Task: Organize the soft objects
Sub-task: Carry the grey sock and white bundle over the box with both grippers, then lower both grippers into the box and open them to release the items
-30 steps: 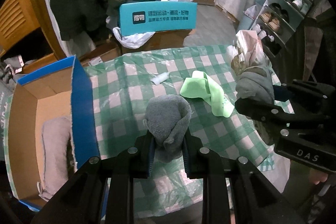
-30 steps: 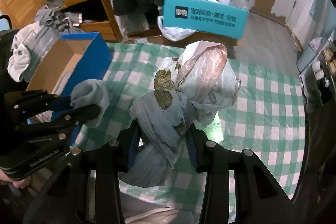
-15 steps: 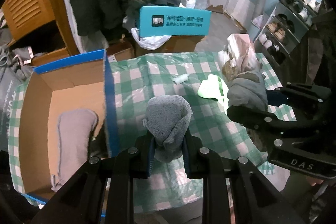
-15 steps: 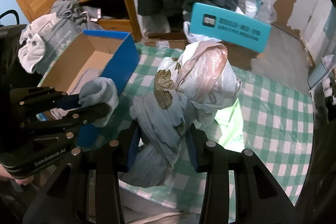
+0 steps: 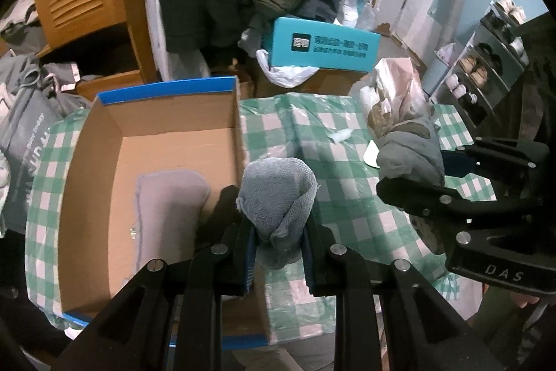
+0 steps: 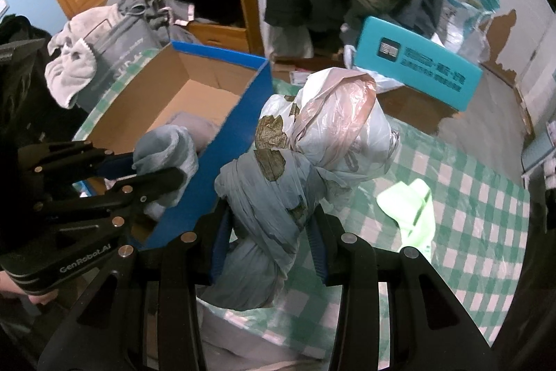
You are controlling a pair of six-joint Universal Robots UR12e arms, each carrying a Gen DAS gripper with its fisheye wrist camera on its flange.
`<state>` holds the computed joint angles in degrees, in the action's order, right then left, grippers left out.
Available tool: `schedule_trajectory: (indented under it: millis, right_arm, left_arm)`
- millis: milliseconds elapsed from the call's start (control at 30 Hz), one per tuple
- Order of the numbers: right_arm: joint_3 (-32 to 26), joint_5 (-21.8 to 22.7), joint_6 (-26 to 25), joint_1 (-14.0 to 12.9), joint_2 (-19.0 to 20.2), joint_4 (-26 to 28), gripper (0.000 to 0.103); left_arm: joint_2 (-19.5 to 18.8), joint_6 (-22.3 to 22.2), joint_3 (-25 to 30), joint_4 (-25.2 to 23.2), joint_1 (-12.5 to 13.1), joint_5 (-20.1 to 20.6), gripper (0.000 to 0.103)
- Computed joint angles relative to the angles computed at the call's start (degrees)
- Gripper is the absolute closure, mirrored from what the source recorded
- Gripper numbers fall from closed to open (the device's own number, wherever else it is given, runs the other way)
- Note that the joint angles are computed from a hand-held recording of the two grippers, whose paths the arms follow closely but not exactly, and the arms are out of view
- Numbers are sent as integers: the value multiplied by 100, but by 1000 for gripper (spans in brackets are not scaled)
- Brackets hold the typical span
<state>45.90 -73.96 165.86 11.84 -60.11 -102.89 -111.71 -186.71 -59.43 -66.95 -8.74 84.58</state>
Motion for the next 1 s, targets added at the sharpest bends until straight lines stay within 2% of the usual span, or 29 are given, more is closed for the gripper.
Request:
schedule_trajectory:
  millis: [200, 700, 1000]
  right_arm:
    - [-317, 73, -58, 114, 188, 204, 64]
    - [-1259, 259, -157, 327, 763, 928, 64]
    - [-2026, 349, -293, 460, 1236, 1408, 64]
  left_arm:
    - [82, -103, -127, 95, 103, 88, 81]
    - [144, -357, -268, -16, 342, 195, 80]
    - [130, -522, -303, -125, 429, 317, 80]
